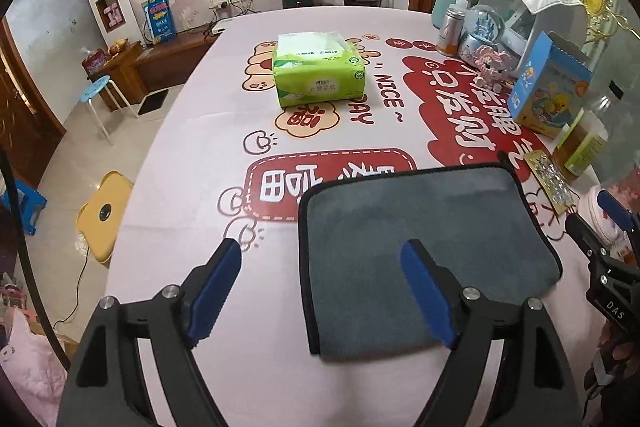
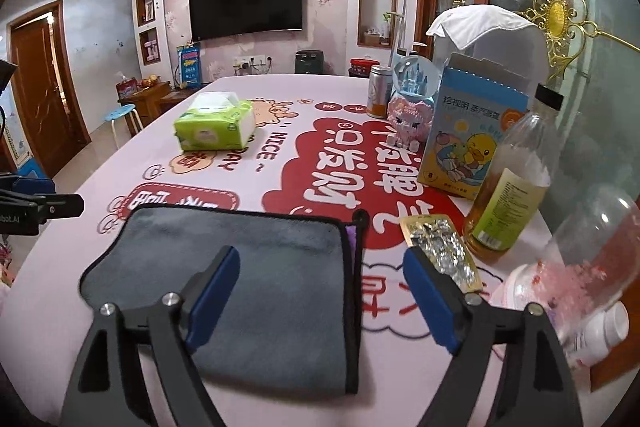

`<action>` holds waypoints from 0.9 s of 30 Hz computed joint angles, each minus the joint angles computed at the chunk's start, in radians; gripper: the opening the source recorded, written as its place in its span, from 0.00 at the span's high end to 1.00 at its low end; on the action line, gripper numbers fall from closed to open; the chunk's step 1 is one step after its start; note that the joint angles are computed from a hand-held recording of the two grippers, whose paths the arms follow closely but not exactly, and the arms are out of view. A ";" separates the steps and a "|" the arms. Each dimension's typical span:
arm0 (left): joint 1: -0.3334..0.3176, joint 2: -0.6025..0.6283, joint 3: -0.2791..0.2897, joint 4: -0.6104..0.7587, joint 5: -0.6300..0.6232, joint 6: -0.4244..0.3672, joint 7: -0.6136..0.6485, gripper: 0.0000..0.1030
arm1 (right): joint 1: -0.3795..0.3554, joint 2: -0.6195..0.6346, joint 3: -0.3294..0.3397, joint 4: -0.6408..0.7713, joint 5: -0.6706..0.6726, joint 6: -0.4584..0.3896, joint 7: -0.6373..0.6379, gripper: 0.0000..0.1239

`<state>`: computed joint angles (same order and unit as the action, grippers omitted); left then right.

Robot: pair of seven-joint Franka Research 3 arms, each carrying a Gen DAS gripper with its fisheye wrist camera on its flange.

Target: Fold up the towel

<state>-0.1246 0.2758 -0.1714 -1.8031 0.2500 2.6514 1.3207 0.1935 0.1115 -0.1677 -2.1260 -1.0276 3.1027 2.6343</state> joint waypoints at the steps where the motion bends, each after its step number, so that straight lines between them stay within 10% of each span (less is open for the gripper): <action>1: 0.001 -0.028 0.000 -0.031 0.002 0.011 -0.003 0.17 | -0.002 -0.018 0.006 -0.020 0.016 0.001 -0.013 0.30; 27: -0.097 -0.619 0.040 -0.645 -0.191 0.183 0.050 0.12 | -0.098 -0.541 0.230 -0.520 0.409 -0.050 -0.307 0.19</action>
<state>-0.2216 -0.3429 -0.1318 -2.4484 0.0594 2.8349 1.3704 0.0951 -0.4293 0.0618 -2.6464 -0.6184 3.0525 2.3276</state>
